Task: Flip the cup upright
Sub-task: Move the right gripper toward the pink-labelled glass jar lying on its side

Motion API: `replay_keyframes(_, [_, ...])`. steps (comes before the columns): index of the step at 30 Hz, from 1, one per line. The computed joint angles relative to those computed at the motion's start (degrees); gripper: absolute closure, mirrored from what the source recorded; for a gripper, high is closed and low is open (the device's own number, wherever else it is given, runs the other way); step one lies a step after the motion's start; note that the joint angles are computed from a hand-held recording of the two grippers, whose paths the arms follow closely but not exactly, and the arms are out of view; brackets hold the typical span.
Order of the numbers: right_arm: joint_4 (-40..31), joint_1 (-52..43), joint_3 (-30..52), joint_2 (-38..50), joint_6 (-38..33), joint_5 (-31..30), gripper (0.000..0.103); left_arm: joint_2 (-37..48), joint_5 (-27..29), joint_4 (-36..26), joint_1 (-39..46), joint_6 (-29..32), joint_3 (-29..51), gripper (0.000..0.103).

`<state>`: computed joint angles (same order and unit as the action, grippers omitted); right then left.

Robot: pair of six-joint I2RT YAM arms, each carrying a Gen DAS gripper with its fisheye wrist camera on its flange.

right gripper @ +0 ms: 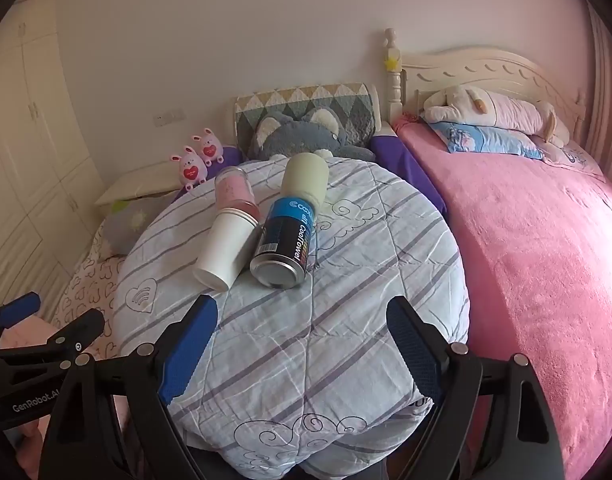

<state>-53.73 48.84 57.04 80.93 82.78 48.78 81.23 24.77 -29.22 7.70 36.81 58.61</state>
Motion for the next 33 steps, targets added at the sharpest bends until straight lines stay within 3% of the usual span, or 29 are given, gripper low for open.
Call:
replay_keyframes(20, [3.37,-2.22,2.16,2.54,-5.49,-1.85,0.016,3.24,-0.20,-0.08,0.54,-0.41,2.46,0.000])
replay_keyframes(33, [2.12,-1.76,3.63,3.31,-5.26,-1.38,0.016,3.84,0.10,-0.57,0.76,-0.41,3.37,0.000])
